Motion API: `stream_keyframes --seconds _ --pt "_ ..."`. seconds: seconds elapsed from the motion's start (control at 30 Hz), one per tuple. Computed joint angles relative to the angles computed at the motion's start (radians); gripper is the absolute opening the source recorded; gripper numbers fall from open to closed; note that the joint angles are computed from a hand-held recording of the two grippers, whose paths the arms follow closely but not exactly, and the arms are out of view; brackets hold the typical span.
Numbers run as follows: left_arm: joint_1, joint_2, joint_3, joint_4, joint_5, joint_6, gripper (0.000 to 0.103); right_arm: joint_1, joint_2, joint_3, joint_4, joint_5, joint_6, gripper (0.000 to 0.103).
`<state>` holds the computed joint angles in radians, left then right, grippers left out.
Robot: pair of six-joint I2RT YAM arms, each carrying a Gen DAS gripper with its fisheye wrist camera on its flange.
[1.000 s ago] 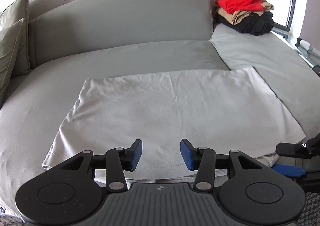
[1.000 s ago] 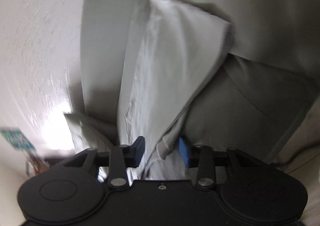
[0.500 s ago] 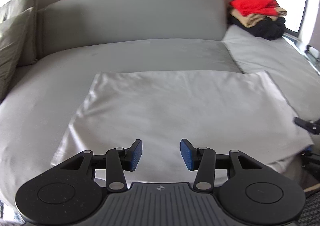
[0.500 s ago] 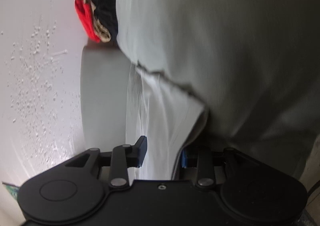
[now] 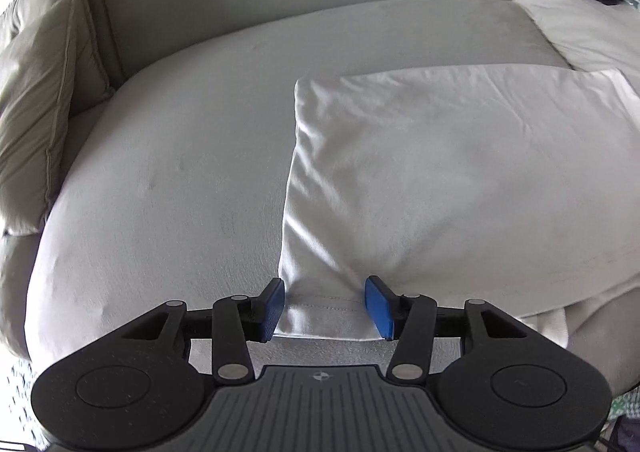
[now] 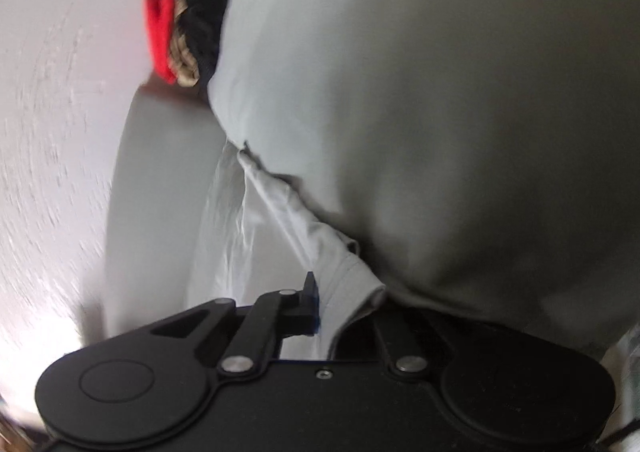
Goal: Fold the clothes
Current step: 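Lift and fold the held shirt edge over the shirt with the right gripper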
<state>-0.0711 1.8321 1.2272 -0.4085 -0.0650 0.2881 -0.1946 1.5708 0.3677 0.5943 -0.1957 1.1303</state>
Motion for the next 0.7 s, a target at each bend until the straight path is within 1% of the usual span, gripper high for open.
stream_keyframes --seconds 0.07,0.1,0.2,0.27,0.33,0.4,0.47,0.57,0.67,0.7 --pt "0.023 -0.041 -0.030 0.023 0.008 0.016 0.050 0.039 -0.052 0.068 -0.161 0.068 -0.095 0.004" --pt "0.037 -0.065 -0.050 0.040 0.013 0.023 0.050 0.071 -0.077 0.107 -0.238 0.120 -0.149 0.003" --pt "0.072 -0.106 -0.075 0.089 0.016 0.022 0.056 0.170 -0.113 0.236 -0.431 0.277 -0.299 0.004" --pt "0.095 -0.106 -0.072 0.107 0.025 -0.007 0.057 0.251 -0.106 0.330 -0.510 0.379 -0.387 0.003" --pt "0.136 -0.096 -0.057 0.094 0.087 -0.060 0.057 0.333 -0.080 0.422 -0.550 0.452 -0.475 0.003" --pt "0.183 -0.090 -0.036 0.084 0.158 -0.130 0.057 0.419 -0.060 0.493 -0.565 0.504 -0.564 0.003" --pt "0.231 -0.081 -0.017 0.081 0.221 -0.196 0.057 0.501 -0.018 0.570 -0.569 0.519 -0.631 0.003" --pt "0.301 -0.061 0.013 0.065 0.314 -0.277 0.056 0.607 0.084 0.702 -0.584 0.507 -0.703 0.003" --pt "0.338 -0.033 0.039 0.046 0.347 -0.308 0.056 0.695 0.223 0.853 -0.631 0.469 -0.743 0.003" --pt "0.341 -0.022 0.049 0.036 0.343 -0.311 0.056 0.711 0.287 0.917 -0.686 0.446 -0.732 0.003"
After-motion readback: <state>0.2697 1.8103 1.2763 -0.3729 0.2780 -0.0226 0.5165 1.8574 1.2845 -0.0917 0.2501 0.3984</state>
